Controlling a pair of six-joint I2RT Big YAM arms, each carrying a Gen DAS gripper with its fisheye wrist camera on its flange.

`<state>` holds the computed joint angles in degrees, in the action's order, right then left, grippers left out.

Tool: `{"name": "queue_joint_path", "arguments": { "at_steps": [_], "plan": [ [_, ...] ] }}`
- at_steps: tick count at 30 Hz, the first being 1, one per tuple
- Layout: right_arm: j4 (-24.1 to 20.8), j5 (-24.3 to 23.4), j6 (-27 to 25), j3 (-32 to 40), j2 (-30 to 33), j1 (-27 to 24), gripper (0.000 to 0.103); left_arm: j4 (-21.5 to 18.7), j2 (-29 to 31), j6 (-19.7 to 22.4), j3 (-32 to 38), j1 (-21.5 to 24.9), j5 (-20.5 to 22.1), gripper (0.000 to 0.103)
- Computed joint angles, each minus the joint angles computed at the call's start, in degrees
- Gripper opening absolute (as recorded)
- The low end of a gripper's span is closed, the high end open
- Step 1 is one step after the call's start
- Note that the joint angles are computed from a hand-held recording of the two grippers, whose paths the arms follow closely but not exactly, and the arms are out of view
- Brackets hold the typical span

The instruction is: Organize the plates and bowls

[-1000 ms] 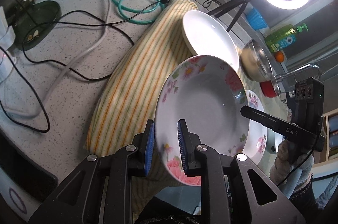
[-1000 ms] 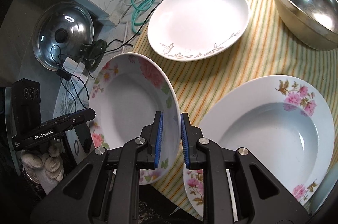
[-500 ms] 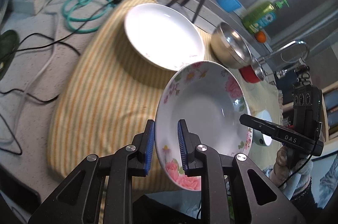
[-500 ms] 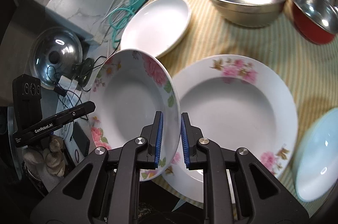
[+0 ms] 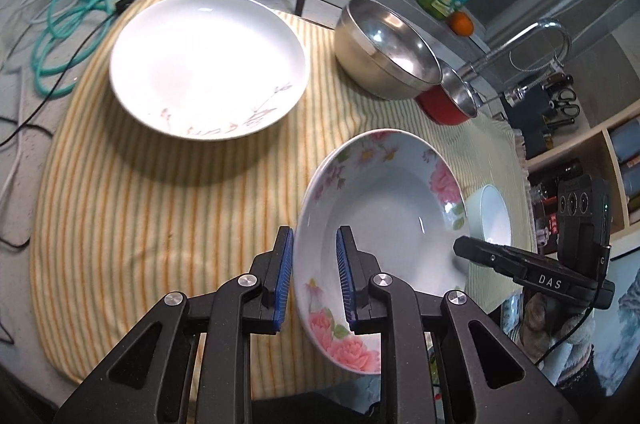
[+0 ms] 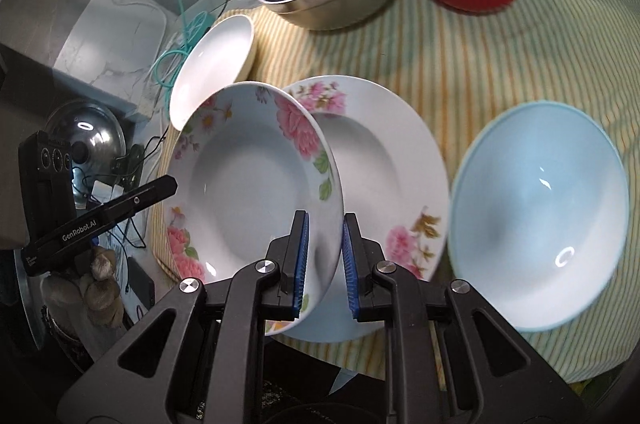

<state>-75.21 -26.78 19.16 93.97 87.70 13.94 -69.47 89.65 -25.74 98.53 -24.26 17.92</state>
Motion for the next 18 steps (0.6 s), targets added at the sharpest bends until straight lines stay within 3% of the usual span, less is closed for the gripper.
{"name": "queue_joint_path", "arguments": {
  "at_steps": [18],
  "plan": [
    [0.47, 0.21, 2.34, -5.28, -2.76, -2.1, 0.017, -3.4, 7.42, 5.15, 8.37, -2.27, -1.59, 0.02]
  ]
}}
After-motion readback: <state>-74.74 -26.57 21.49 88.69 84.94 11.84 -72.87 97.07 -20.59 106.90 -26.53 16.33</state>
